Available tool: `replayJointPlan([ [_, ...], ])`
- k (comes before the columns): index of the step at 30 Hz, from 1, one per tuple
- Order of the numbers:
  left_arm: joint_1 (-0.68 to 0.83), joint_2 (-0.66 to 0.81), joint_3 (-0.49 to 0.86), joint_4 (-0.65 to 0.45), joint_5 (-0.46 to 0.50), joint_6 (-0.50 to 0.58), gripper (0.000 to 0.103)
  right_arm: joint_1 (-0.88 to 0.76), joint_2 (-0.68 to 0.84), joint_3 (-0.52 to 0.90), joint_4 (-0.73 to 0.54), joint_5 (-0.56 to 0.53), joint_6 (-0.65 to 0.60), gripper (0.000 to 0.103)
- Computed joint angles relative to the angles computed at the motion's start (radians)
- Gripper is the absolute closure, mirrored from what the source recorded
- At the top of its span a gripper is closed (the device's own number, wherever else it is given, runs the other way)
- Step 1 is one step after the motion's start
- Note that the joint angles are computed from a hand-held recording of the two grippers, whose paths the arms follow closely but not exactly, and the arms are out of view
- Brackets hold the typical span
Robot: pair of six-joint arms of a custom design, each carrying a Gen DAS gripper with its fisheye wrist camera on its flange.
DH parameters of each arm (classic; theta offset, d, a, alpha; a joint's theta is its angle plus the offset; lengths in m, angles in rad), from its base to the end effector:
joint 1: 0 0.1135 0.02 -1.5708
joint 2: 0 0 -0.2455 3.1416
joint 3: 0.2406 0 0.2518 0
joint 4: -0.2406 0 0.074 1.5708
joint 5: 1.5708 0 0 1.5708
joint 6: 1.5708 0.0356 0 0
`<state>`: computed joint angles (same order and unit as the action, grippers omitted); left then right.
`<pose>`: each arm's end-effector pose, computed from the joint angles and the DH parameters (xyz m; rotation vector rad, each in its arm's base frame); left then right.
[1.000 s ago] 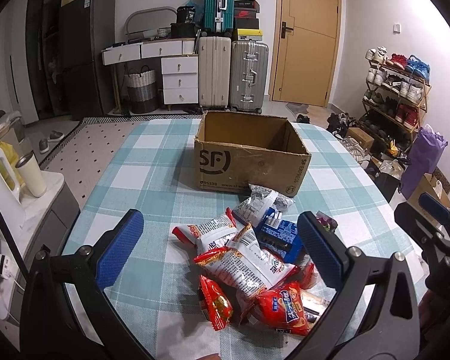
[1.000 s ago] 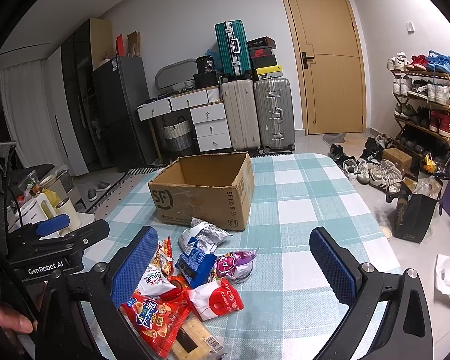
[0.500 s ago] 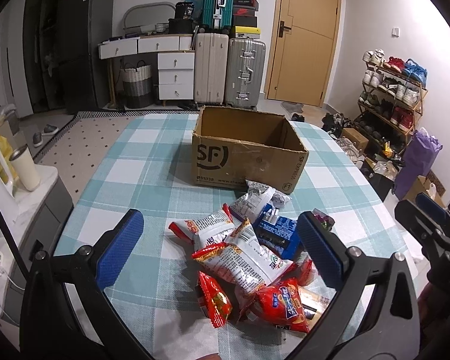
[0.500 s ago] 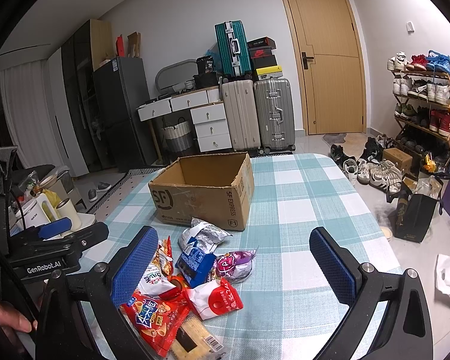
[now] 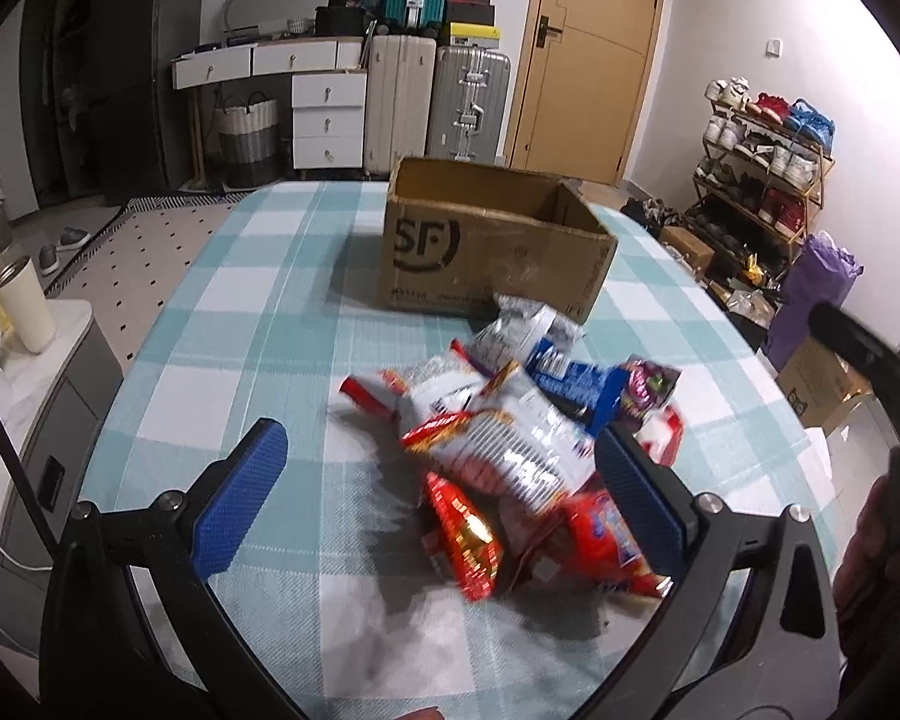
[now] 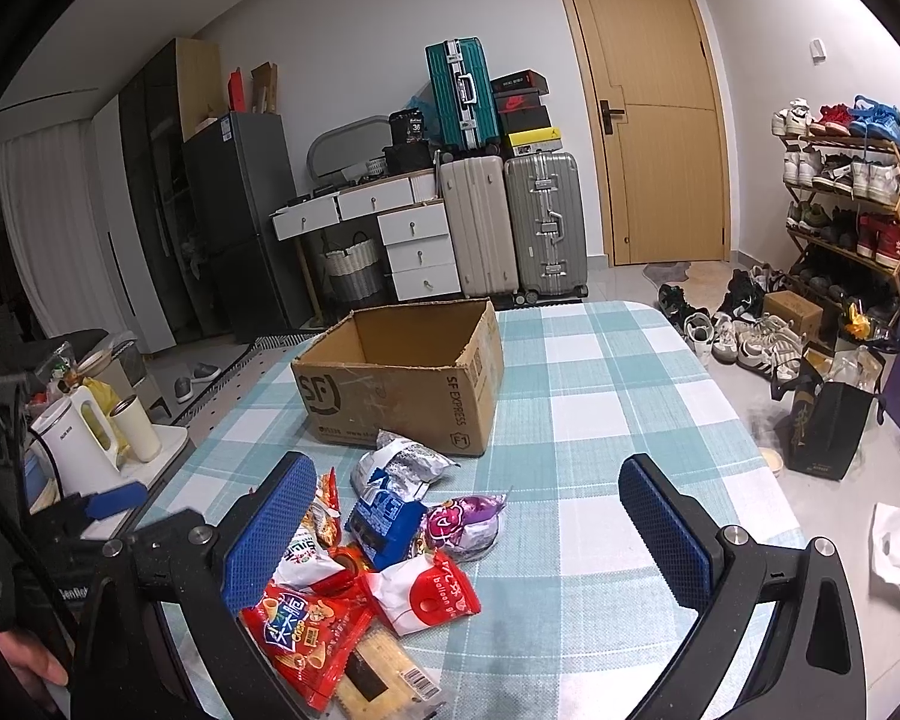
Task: Organize snacks
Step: 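Lower the left gripper onto the red candy packet and close it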
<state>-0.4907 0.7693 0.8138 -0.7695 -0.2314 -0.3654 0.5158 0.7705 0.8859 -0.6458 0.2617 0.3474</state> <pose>0.1508 -0.0713 0.2830 0.0237 2.2790 -0.1846 0.1553 0.0775 0.3174 -0.0187 2.0910 0.2504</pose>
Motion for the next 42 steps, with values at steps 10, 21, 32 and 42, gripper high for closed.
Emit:
replayJointPlan([
  [10, 0.097, 0.004, -0.081, 0.049, 0.115, 0.027, 0.001, -0.003, -0.003, -0.002, -0.001, -0.001, -0.001, 0.000],
  [21, 0.203, 0.100, -0.116, 0.105, 0.207, 0.034, 0.001, -0.007, -0.002, -0.001, -0.002, -0.005, -0.003, 0.000],
  [32, 0.220, 0.211, -0.135, 0.136, 0.293, 0.012, 0.016, -0.025, -0.037, -0.042, 0.000, -0.029, -0.001, 0.000],
  [42, 0.256, 0.225, -0.160, 0.159, 0.375, 0.024, 0.046, -0.029, -0.057, -0.066, -0.001, -0.034, -0.001, 0.000],
])
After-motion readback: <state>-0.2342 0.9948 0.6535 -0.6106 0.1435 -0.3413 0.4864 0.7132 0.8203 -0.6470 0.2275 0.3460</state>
